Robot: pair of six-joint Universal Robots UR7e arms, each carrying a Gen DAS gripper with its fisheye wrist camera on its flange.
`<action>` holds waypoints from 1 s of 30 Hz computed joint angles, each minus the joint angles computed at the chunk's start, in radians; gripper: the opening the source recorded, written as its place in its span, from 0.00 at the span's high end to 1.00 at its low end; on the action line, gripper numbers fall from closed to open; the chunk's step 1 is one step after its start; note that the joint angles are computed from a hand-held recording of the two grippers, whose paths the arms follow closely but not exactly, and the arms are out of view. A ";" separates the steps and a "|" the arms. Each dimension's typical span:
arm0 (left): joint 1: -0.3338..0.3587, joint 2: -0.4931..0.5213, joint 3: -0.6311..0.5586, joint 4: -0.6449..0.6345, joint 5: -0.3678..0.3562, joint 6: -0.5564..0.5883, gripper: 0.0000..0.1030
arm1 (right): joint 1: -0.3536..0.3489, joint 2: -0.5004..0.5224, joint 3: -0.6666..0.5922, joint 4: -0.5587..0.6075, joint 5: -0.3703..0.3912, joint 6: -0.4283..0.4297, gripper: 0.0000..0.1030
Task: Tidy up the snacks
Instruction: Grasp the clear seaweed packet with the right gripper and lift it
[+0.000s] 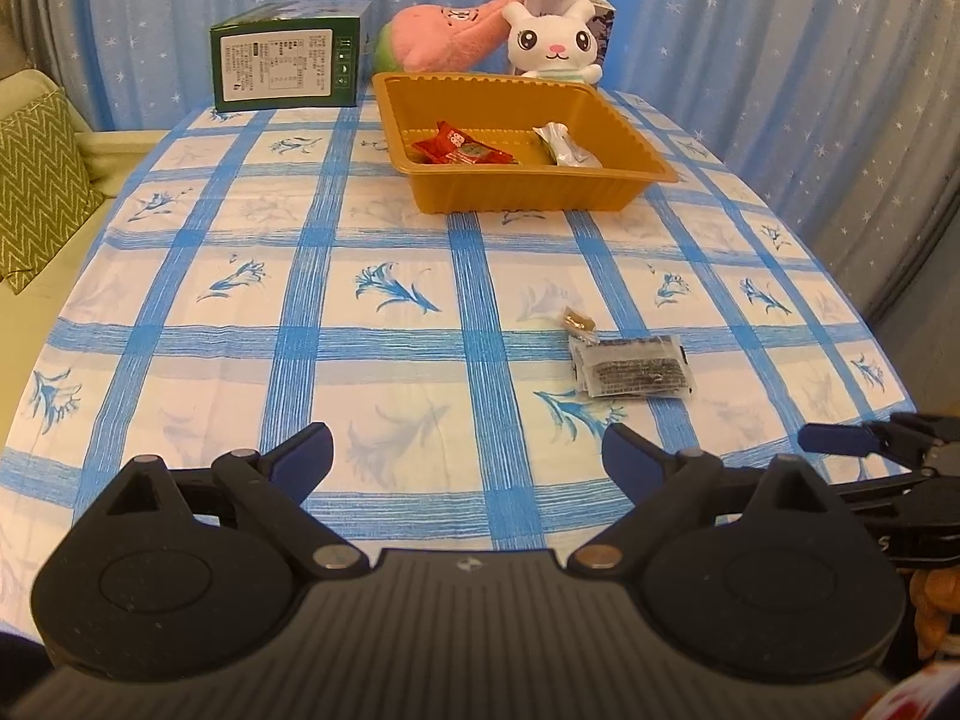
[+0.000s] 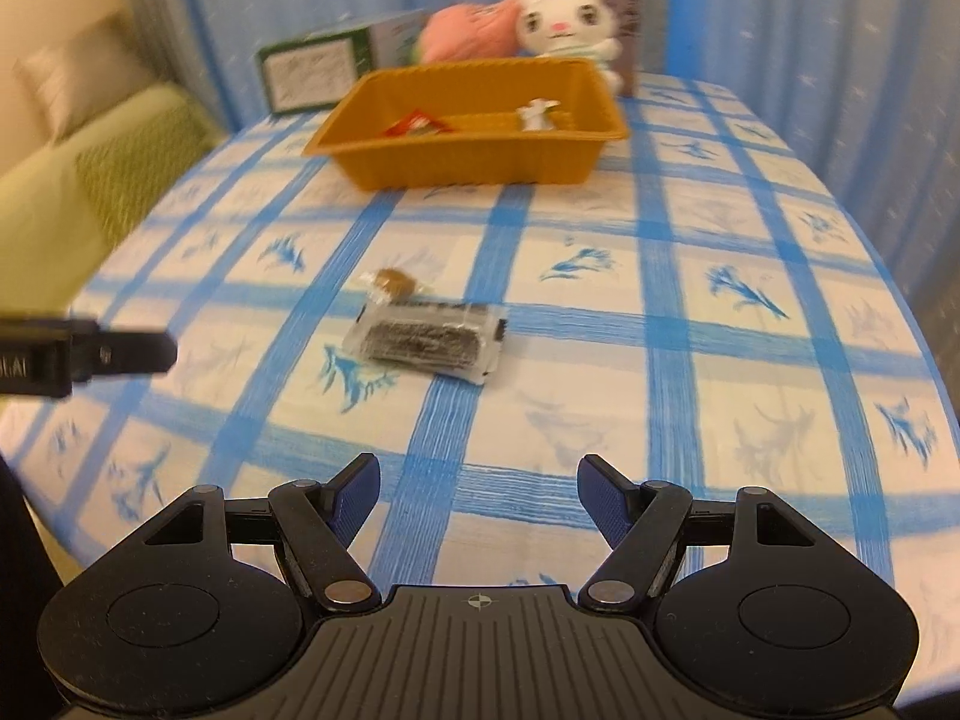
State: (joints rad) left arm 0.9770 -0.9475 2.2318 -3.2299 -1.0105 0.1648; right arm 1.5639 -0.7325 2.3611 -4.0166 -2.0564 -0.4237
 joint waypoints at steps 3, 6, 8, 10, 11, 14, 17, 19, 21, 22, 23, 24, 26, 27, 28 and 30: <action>0.008 0.013 -0.021 0.019 -0.006 0.050 0.07 | -0.005 0.000 -0.025 0.050 0.006 -0.083 0.29; 0.014 0.033 -0.050 0.037 -0.009 0.133 0.08 | -0.009 0.001 -0.052 0.084 0.020 -0.202 0.29; 0.020 0.046 -0.071 0.046 -0.015 0.182 0.08 | -0.014 -0.004 -0.070 0.110 0.040 -0.272 0.30; 0.027 0.060 -0.094 0.054 -0.018 0.225 0.08 | -0.019 -0.006 -0.095 0.140 0.050 -0.342 0.29; 0.030 0.066 -0.104 0.057 -0.017 0.247 0.08 | -0.021 -0.004 -0.109 0.152 0.049 -0.377 0.30; 0.038 0.086 -0.137 0.065 -0.011 0.317 0.08 | -0.028 -0.009 -0.154 0.225 0.060 -0.478 0.30; 0.049 0.103 -0.169 0.079 -0.006 0.365 0.08 | -0.033 -0.012 -0.199 0.300 0.066 -0.574 0.30; 0.055 0.111 -0.190 0.091 -0.003 0.382 0.08 | -0.036 -0.014 -0.224 0.346 0.072 -0.629 0.30; 0.062 0.117 -0.207 0.105 -0.007 0.396 0.08 | -0.038 -0.016 -0.251 0.407 0.078 -0.671 0.30; 0.066 0.119 -0.216 0.112 -0.009 0.403 0.08 | -0.037 -0.016 -0.266 0.438 0.077 -0.688 0.30; 0.068 0.122 -0.223 0.118 -0.011 0.411 0.08 | -0.036 -0.016 -0.279 0.470 0.076 -0.702 0.30; 0.070 0.123 -0.228 0.123 -0.012 0.420 0.08 | -0.035 -0.018 -0.292 0.506 0.076 -0.707 0.30; 0.073 0.128 -0.239 0.133 -0.013 0.430 0.08 | -0.035 -0.020 -0.320 0.576 0.077 -0.693 0.31; 0.074 0.129 -0.244 0.136 -0.014 0.433 0.08 | -0.035 -0.021 -0.332 0.608 0.076 -0.679 0.35; 0.075 0.131 -0.249 0.140 -0.016 0.435 0.08 | -0.035 -0.022 -0.345 0.645 0.071 -0.662 0.46; 0.075 0.131 -0.252 0.141 -0.020 0.433 0.08 | -0.029 -0.017 -0.358 0.664 0.049 -0.644 0.52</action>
